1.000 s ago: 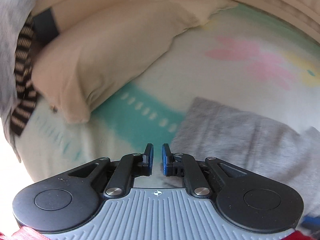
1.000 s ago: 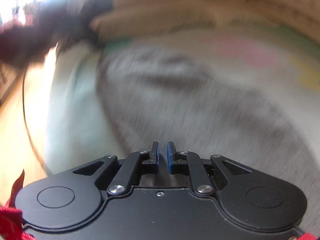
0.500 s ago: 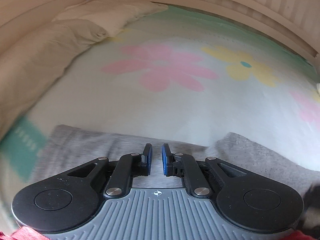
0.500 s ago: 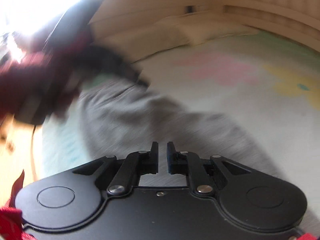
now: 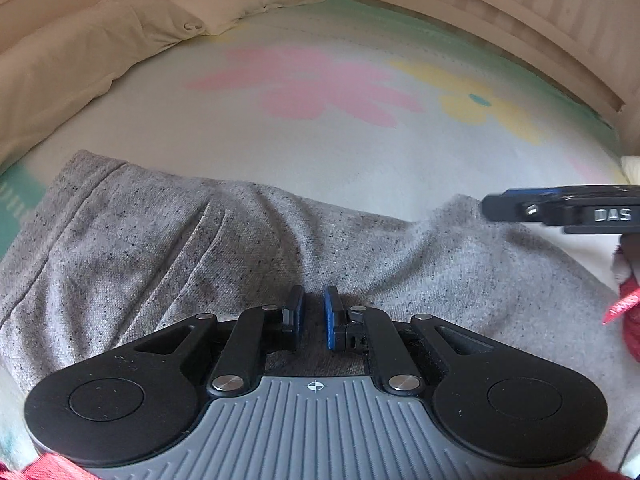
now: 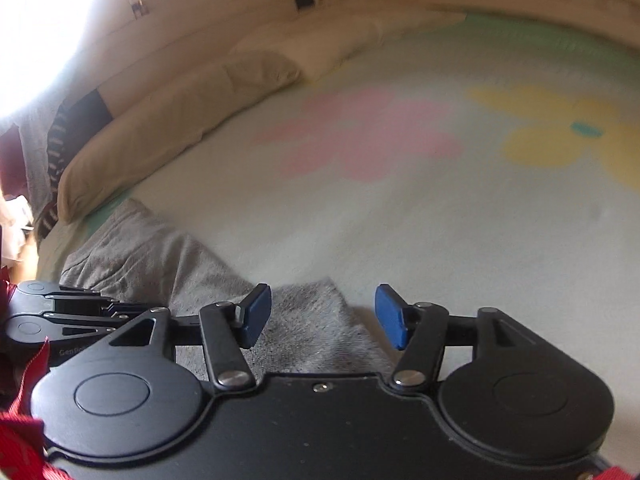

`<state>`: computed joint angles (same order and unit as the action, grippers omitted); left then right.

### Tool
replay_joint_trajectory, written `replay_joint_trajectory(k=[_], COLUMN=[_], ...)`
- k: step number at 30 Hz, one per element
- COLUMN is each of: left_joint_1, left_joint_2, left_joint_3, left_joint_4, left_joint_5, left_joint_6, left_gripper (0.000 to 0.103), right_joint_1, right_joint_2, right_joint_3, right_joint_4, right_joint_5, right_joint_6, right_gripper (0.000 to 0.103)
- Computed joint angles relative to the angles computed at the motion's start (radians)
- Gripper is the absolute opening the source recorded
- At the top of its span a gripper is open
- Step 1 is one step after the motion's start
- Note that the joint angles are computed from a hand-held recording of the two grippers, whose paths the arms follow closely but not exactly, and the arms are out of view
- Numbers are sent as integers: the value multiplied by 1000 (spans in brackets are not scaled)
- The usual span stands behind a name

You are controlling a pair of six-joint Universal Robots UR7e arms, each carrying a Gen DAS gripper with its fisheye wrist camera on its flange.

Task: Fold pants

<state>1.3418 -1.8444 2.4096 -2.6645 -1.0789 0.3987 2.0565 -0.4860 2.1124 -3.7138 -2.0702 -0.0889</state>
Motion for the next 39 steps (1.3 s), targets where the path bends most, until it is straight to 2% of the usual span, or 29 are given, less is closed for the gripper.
replay_joint_trajectory(k=[1,2,3,4,7,9,13,16,21,22,24,25,27,31,33,36,39], left_joint_1=[-5,-7,-14,-11,-2,-18,-46,-52,-65,-77,-91,-80,-49,-50,-48,-41,-48], left_joint_2=[8,12,9,7,2,-6,6,34,68,87,126,146,151,147,152,148,142], left_joint_3=[4,7,12,10,0,-2,-18,-36,-41,-34,-33,-34,-24,-22,-20,-14,-18], left_joint_4=[-13,-22,-22,-19,-4,-2,-45,-83,-52,-54,-18,-26,-87,-87,-99,-106,-94], left_joint_5=[6,9,12,6,-12,3,15,6,-47,-37,44,59,16,21,17,7,10], left_joint_6=[5,8,2,-1,-11,-14,-9,-14,1,16,1,-16,-23,-15,-15,-19,-27], left_gripper=[11,10,10,10,10,11,11,11,12,15,17,17,17,17,17,17,17], right_joint_1=[-10,-18,-17,-5,35,75,143,167,204,209,212,212,212,207,202,173,119], right_joint_2=[-6,-14,-15,-8,16,27,93,144,217,225,232,223,200,173,167,134,91], right_joint_3=[1,12,17,25,69,93,89,68,28,21,9,16,28,39,43,48,58], right_joint_4=[33,47,56,29,-94,-114,-129,-134,-192,-196,-195,-195,-200,-260,-309,-263,-178], right_joint_5=[19,44,53,38,55,45,-30,-74,-150,-159,-163,-159,-148,-129,-129,-116,-34], right_joint_6=[5,-2,-9,-24,-111,-156,-242,-272,-330,-336,-334,-326,-310,-332,-354,-330,-309], right_gripper=[50,33,11,8,8,8,8,8,9,9,10,16,18,42,45,46,46])
